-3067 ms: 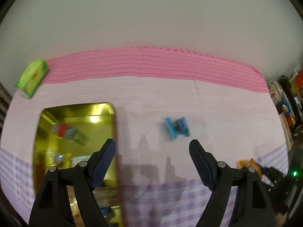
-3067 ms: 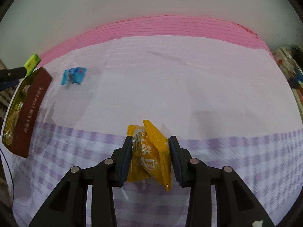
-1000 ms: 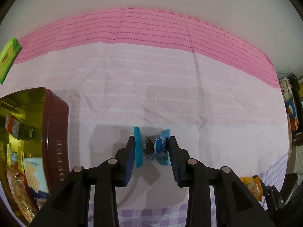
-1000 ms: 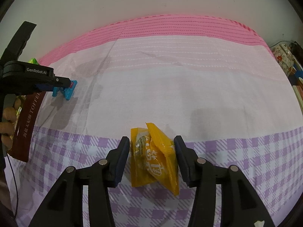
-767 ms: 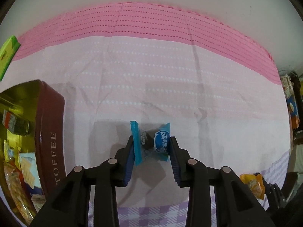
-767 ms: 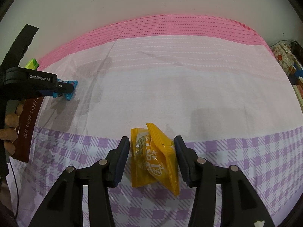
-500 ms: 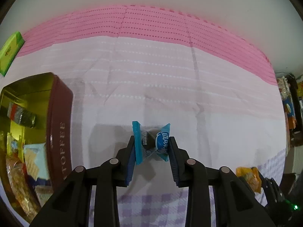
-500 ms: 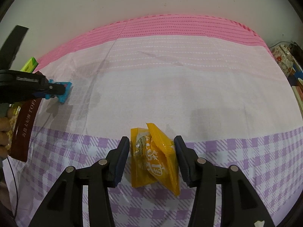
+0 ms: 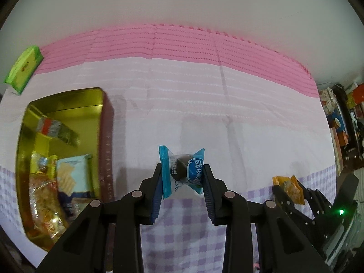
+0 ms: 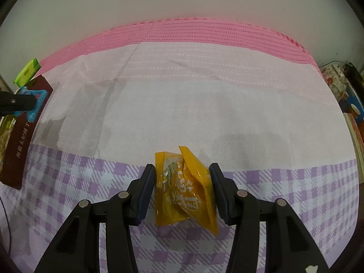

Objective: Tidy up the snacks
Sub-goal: 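Carry the blue wrapped candy into the tin and open the left gripper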

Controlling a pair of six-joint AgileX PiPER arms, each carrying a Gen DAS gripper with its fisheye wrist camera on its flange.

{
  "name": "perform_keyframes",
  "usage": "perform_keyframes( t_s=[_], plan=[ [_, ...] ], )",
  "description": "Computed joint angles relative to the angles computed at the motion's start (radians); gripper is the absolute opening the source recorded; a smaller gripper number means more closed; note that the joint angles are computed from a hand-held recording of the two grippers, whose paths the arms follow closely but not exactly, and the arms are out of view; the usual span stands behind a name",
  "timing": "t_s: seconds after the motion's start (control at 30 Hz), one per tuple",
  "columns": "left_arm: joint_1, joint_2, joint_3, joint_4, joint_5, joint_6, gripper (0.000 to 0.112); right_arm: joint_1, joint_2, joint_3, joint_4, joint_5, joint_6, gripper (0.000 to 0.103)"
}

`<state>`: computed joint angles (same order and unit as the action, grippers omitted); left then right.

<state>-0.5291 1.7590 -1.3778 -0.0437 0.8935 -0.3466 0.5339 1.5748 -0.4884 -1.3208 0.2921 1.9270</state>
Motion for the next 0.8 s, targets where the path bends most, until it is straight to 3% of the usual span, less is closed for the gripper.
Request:
perform_keyframes(
  t_s=[0.27, 0.8],
  plan=[
    [0.059, -0.095, 0.074, 0.031, 0.000, 0.020, 0.033, 0.017, 0.006, -0.001, 0.001, 0.019, 0.007, 0.047],
    [0.291, -0.190, 0.171, 0.070, 0.021, 0.104, 0.033, 0.018, 0.011, -0.006, -0.004, 0.022, 0.013, 0.047]
  ],
)
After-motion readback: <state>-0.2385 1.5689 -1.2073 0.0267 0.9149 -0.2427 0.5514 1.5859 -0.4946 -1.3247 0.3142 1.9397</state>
